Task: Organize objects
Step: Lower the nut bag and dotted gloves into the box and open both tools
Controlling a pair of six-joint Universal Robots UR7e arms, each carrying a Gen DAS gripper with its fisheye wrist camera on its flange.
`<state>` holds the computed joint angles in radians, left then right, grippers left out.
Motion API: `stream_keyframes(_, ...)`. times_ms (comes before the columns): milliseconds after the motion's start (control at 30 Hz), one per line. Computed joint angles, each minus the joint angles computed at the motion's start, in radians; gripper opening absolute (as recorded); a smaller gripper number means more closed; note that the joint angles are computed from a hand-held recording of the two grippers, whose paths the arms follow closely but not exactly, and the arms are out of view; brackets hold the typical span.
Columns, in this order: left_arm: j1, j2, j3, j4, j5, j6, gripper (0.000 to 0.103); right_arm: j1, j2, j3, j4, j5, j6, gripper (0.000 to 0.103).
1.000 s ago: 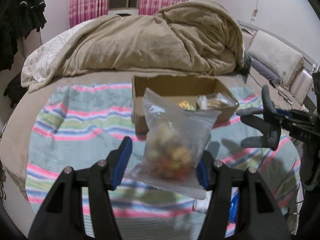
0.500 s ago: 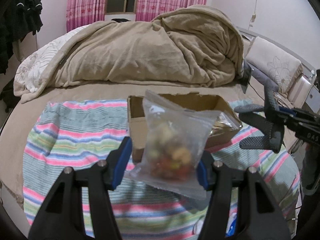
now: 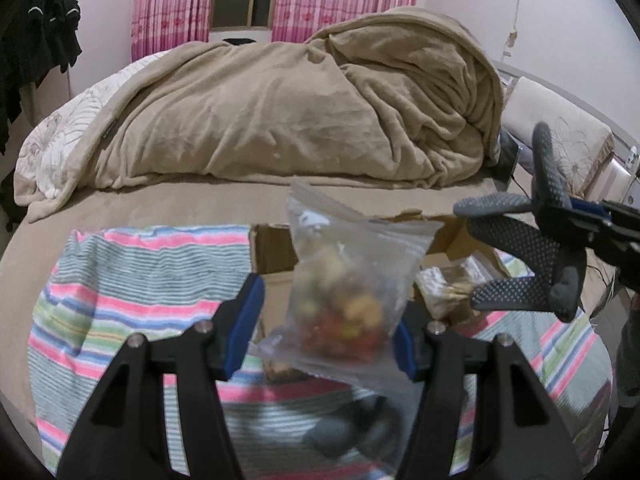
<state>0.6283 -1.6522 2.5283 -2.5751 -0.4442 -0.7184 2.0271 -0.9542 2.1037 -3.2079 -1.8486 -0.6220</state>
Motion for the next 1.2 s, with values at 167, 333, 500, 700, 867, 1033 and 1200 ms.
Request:
stream_keyframes(167, 0.082, 0.075, -0.017, -0.156, -0.023, 0.093, 0.060, 0.003, 0.046, -0.037, -0.002, 0.005, -0.003, 0.030)
stream_keyframes(333, 0.140, 0.108, -0.010, -0.262, -0.054, 0.141, 0.060, -0.002, 0.106, -0.081, 0.012, 0.006, -0.004, 0.030)
stream_keyframes(500, 0.155, 0.135, -0.011, -0.309, -0.057, 0.168, 0.060, -0.010, 0.159, -0.114, 0.041, 0.003, 0.010, 0.030)
stream_keyframes(700, 0.179, 0.157, -0.021, -0.320, -0.074, 0.156, 0.067, -0.019, 0.215, -0.150, 0.065, 0.008, 0.010, 0.030)
stream_keyframes(867, 0.174, 0.163, -0.021, -0.296, -0.048, 0.129, 0.076, -0.035, 0.248, -0.174, 0.090, 0.012, 0.018, 0.032)
stream_keyframes(1033, 0.152, 0.146, -0.002, -0.289, -0.017, 0.091, 0.083, -0.051, 0.261, -0.194, 0.110, 0.028, 0.028, 0.042)
stream_keyframes(1200, 0.132, 0.120, 0.016, -0.237, -0.012, 0.045, 0.086, -0.059, 0.254, -0.190, 0.108, 0.032, 0.041, 0.052)
